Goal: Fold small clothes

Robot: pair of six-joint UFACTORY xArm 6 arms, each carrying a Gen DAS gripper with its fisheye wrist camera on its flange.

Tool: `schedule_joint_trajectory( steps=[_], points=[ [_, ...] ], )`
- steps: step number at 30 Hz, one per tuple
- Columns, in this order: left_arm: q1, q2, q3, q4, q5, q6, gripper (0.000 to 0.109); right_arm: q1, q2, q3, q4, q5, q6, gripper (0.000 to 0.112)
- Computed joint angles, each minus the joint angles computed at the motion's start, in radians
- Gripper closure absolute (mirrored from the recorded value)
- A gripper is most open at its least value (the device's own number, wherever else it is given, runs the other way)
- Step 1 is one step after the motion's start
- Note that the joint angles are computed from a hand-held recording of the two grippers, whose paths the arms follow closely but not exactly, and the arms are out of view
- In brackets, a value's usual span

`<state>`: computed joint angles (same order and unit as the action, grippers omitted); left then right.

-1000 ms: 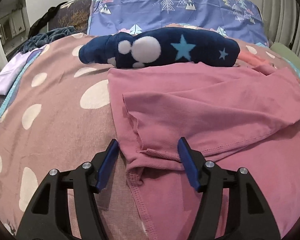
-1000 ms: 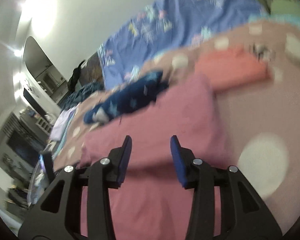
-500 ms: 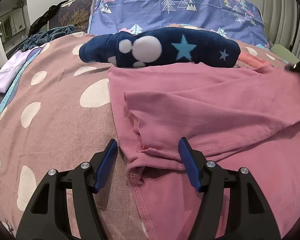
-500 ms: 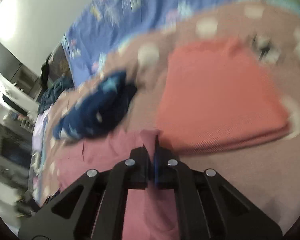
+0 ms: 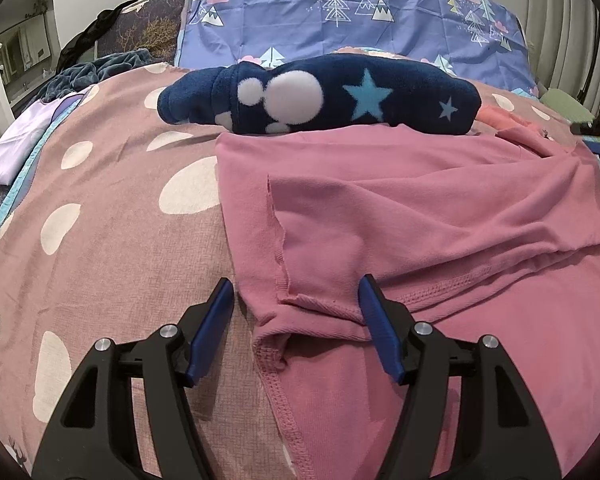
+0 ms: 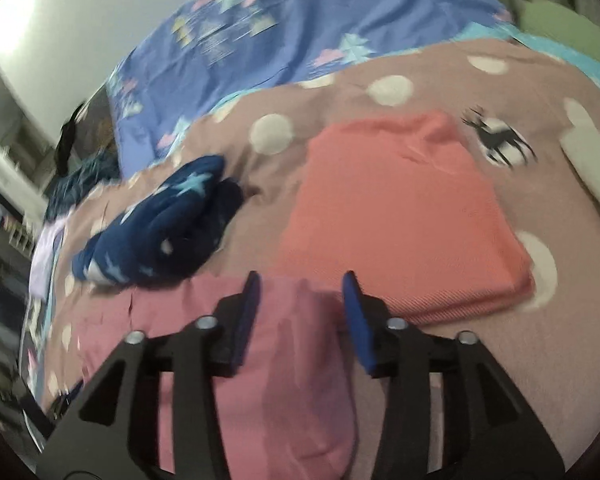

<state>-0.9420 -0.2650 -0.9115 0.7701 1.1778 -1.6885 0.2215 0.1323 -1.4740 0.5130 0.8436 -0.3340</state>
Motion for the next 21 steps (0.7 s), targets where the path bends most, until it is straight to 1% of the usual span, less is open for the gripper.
schedule_joint_trajectory(
  steps=[1, 2, 3, 4, 5, 6, 7, 8, 9, 11, 12, 13, 14, 16, 17, 18, 20, 21],
  points=[
    [-0.001, 0.001, -0.001, 0.0, 0.002, 0.001, 0.043, 0.014, 0.028, -0.045, -0.048, 0.045, 0.0, 0.045],
    [0.0, 0.0, 0.0, 0.0, 0.002, 0.002, 0.042, 0.033, 0.06, -0.09, -0.117, 0.094, 0.01, 0.045],
    [0.0, -0.001, 0.0, -0.001, 0.003, 0.002, 0.042, 0.048, 0.079, -0.117, -0.173, 0.129, 0.028, 0.063],
    [0.0, -0.002, 0.001, 0.0, 0.003, 0.002, 0.043, 0.058, 0.083, -0.125, -0.216, 0.141, 0.044, 0.088],
    [0.0, -0.005, 0.005, 0.0, 0.001, 0.001, 0.042, 0.073, 0.072, -0.11, -0.282, 0.119, 0.072, 0.109],
    [0.0, -0.004, 0.003, -0.001, 0.0, 0.001, 0.042, 0.081, 0.046, -0.07, -0.309, 0.056, 0.091, 0.109],
    [0.001, -0.005, 0.004, -0.001, -0.002, 0.0, 0.042, 0.083, 0.012, -0.025, -0.378, -0.035, 0.152, 0.11],
    [0.002, -0.006, 0.005, -0.001, -0.004, -0.001, 0.042, 0.07, 0.001, -0.009, -0.416, -0.084, 0.193, 0.11],
    [0.002, -0.007, 0.006, 0.0, -0.006, -0.002, 0.042, 0.062, 0.007, -0.013, -0.411, -0.092, 0.207, 0.109],
    [0.002, -0.006, 0.005, -0.001, -0.005, 0.0, 0.042, 0.038, 0.043, -0.064, -0.314, -0.011, 0.173, 0.109],
    [0.002, -0.005, 0.004, -0.001, -0.003, -0.001, 0.042, 0.037, 0.047, -0.066, -0.304, 0.001, 0.15, 0.109],
    [0.001, -0.007, 0.006, 0.0, -0.003, -0.002, 0.042, 0.045, 0.042, -0.056, -0.336, -0.005, 0.155, 0.109],
    [0.002, -0.005, 0.004, -0.001, -0.004, -0.001, 0.042, 0.052, 0.038, -0.055, -0.347, -0.005, 0.154, 0.103],
    [0.002, -0.004, 0.003, 0.0, -0.003, 0.0, 0.042, 0.056, 0.053, -0.087, -0.308, 0.039, 0.11, 0.074],
    [0.002, -0.004, 0.003, 0.0, -0.003, 0.0, 0.042, 0.06, 0.067, -0.113, -0.288, 0.072, 0.082, 0.054],
    [0.002, -0.004, 0.003, -0.002, -0.001, 0.002, 0.042, 0.066, 0.084, -0.141, -0.287, 0.103, 0.06, 0.051],
    [0.002, -0.004, 0.003, -0.001, -0.002, 0.001, 0.042, 0.089, 0.123, -0.196, -0.318, 0.14, 0.048, 0.05],
    [0.001, -0.006, 0.005, -0.001, -0.003, 0.0, 0.042, 0.096, 0.149, -0.231, -0.324, 0.175, 0.033, 0.05]
  ],
)
